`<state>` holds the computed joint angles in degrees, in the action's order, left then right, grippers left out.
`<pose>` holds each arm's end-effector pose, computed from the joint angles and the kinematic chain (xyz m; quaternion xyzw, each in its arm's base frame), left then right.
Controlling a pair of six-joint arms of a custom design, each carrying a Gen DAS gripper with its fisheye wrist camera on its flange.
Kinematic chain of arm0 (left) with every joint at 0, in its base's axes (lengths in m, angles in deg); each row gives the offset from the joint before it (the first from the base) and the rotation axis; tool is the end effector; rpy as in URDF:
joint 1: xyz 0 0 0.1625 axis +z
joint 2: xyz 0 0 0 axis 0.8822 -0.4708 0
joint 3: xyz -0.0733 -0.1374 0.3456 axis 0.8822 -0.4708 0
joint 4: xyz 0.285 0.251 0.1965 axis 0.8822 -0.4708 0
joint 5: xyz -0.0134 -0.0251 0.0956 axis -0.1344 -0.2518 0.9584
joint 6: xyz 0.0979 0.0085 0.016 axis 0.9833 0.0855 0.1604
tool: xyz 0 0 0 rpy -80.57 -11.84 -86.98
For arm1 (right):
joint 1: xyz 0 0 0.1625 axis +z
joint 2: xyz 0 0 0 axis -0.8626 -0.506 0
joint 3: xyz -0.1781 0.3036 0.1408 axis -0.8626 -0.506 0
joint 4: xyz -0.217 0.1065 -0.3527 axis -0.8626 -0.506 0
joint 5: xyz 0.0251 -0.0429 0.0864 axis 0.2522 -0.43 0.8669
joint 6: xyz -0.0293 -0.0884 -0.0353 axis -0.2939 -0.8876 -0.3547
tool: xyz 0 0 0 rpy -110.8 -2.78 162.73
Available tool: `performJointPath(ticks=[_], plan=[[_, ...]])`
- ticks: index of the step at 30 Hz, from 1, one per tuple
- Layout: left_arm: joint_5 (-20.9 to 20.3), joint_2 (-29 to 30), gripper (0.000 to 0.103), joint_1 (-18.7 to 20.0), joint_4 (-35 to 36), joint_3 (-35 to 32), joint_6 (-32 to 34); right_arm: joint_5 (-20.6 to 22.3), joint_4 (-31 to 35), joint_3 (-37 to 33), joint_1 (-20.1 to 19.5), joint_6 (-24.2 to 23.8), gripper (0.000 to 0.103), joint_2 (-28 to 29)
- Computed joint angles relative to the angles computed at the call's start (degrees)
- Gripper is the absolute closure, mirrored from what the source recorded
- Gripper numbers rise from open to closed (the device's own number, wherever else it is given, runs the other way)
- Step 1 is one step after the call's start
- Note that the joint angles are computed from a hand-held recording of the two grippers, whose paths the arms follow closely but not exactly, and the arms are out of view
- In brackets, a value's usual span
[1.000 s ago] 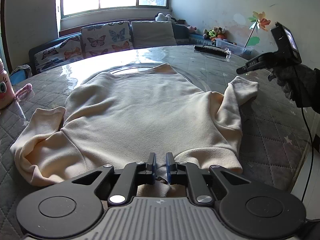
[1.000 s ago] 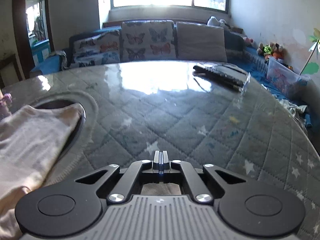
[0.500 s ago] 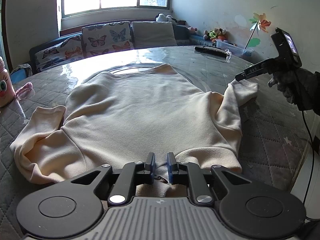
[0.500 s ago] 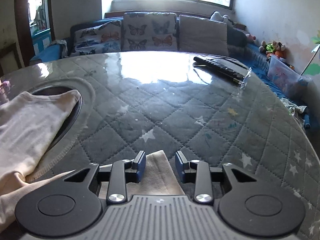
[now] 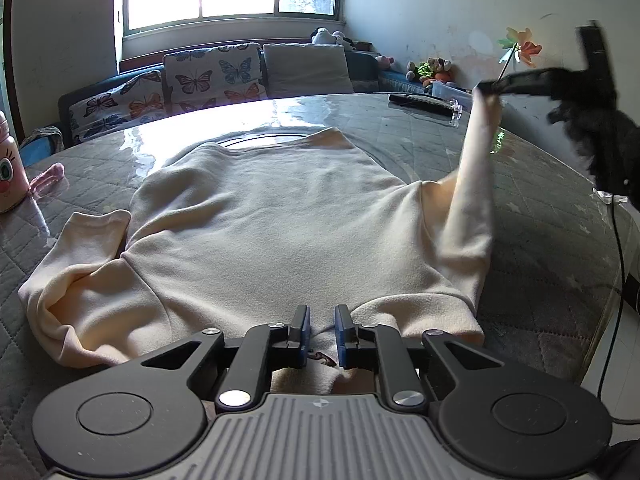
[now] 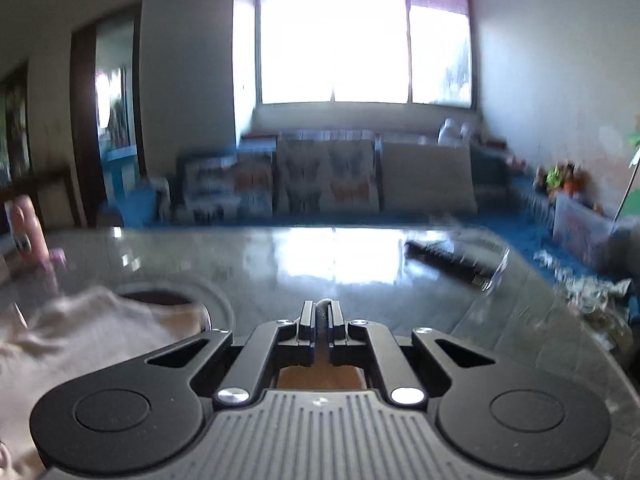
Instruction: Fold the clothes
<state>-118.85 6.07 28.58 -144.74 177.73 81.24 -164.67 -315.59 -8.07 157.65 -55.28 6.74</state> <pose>0.1483 -0.6703 0.2445 0.4278 0.8532 -0.2398 0.1775 0.1794 -0.6646 -0.0096 0.1402 -0.7614 0.5347 0.3388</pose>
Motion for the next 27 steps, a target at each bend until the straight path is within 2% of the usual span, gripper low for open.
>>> performJointPath(ticks=[3,6,8,12,14,16,19,27], plan=[[-0.32,0.03,0.088,0.14,0.07,-0.08,-0.02,0.52,-5.05,7.23,-0.83,1.76,0.096,-3.41],[-0.45,0.02,0.088,0.18,0.2,-0.11,0.18,-4.79,-7.5,12.93,-1.66,4.29,0.093,-5.73],[-0.39,0.0,0.087,0.15,0.26,-0.1,0.39,-7.8,-7.36,16.38,-2.28,7.64,0.093,-7.45],[-0.15,-0.01,0.086,0.02,0.17,0.0,0.63,-9.94,-6.33,19.87,-2.33,11.39,0.091,-8.99],[0.04,-0.06,0.086,-0.06,-0.06,0.18,0.55,-8.96,-4.18,19.67,-2.22,13.22,0.086,-9.09],[0.21,-0.14,0.085,-0.16,-0.32,0.41,0.37,-7.42,-2.02,19.1,-2.05,14.88,0.085,-8.95],[0.17,-0.26,0.082,-0.21,-0.56,0.69,0.12,-3.94,5.22,16.47,-1.68,19.05,0.081,-7.88],[-0.62,-0.14,0.08,0.09,-0.17,0.39,0.01,-7.8,16.07,8.68,-1.2,25.62,0.08,-3.79]])
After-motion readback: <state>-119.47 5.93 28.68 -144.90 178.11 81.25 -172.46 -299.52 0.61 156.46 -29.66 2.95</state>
